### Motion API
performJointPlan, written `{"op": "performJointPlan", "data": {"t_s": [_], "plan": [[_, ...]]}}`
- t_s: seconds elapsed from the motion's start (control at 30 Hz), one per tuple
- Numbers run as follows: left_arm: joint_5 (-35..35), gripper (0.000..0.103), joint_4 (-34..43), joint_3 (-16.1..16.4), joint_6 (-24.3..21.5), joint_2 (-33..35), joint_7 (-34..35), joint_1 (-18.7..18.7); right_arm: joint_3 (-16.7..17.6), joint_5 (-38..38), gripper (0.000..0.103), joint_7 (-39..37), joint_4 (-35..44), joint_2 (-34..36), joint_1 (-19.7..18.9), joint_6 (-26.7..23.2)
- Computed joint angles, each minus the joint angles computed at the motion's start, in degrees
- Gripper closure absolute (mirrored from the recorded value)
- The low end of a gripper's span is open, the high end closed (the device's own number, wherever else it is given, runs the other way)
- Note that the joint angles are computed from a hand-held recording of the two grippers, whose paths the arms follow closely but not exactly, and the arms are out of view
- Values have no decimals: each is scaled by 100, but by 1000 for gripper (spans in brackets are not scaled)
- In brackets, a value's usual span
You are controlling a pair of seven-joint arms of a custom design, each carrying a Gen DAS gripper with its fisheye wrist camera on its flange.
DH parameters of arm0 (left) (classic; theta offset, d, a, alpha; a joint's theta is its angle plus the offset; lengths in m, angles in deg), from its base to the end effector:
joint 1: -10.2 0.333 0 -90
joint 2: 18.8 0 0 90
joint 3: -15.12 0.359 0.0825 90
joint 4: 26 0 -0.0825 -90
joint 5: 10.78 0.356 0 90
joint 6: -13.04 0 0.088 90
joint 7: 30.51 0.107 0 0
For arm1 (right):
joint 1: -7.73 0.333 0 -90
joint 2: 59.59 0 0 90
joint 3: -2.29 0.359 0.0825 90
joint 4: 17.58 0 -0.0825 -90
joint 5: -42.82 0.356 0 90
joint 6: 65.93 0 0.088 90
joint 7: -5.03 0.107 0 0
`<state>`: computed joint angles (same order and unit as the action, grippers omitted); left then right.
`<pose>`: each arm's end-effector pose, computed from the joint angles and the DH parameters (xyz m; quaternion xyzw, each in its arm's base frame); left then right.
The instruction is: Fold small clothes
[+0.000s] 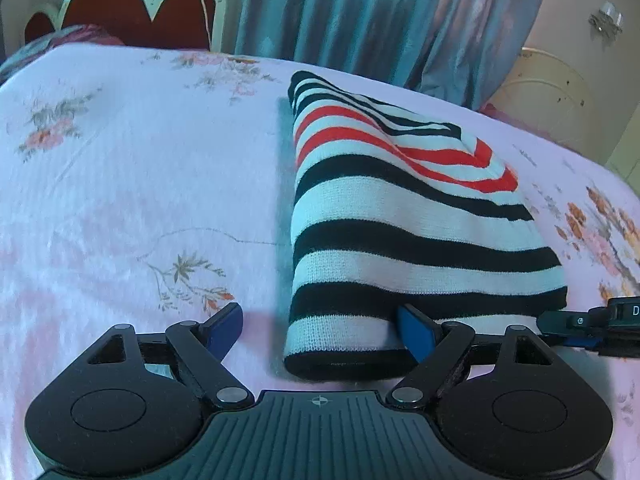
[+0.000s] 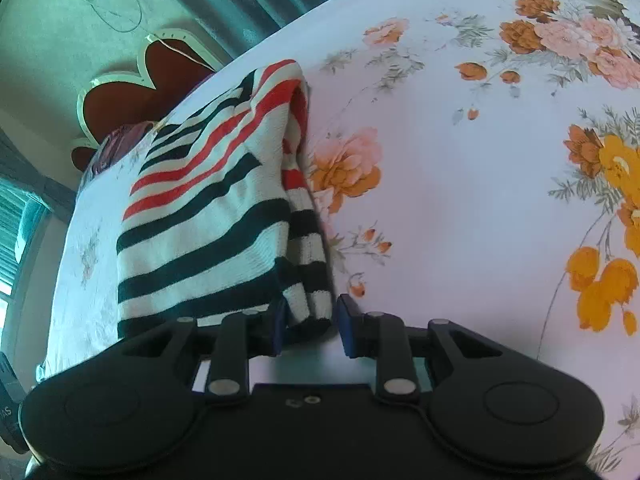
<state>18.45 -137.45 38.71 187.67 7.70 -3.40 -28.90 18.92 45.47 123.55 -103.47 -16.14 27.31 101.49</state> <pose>0.6134 -0.2464 0.3832 -0.7339 0.5810 -0.2819 0.2105 0.6581 0.3983 0.3603 -0.6442 0.6807 0.0167 0.3485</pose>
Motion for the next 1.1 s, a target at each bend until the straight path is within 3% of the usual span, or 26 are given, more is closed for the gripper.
{"op": "performJointPlan", "data": {"t_s": [0.17,0.37,0.43,0.47,0.53,0.63,0.7,0.77,0.9,1.1], "plan": [[56,20,76,-106,-259,-86,-36,50,-243,-82,73,158,53,-90,184,-173],[433,20,234,-476,-677,-253,-204,315,-1389,-1131,66,675,45,-426,1118,53],[576,13,362,-585,-832,-263,-306,399,-1625,-1453,62,860,175,-410,1301,132],[646,0,457,-637,-969,-251,-359,433,-1695,-1596,61,903,295,-366,1360,84],[830,0,681,-698,-1250,-190,-500,459,-1679,-1781,62,882,580,-226,1370,-104],[687,0,1086,-1110,-1803,-27,-260,754,-1464,-1796,62,758,969,24,1273,-511],[372,0,1653,-1442,-2801,222,17,908,-1485,-1832,62,758,1138,140,1314,-854],[149,0,2035,-1737,-3310,425,275,1115,-1310,-1674,62,703,1275,260,1190,-1077],[209,0,1979,-2000,-3081,434,197,1372,-1243,-1554,61,752,1092,233,1118,-953],[327,0,1901,-2026,-2771,446,2,1442,-1257,-1532,51,733,1084,227,1119,-1064]]}}
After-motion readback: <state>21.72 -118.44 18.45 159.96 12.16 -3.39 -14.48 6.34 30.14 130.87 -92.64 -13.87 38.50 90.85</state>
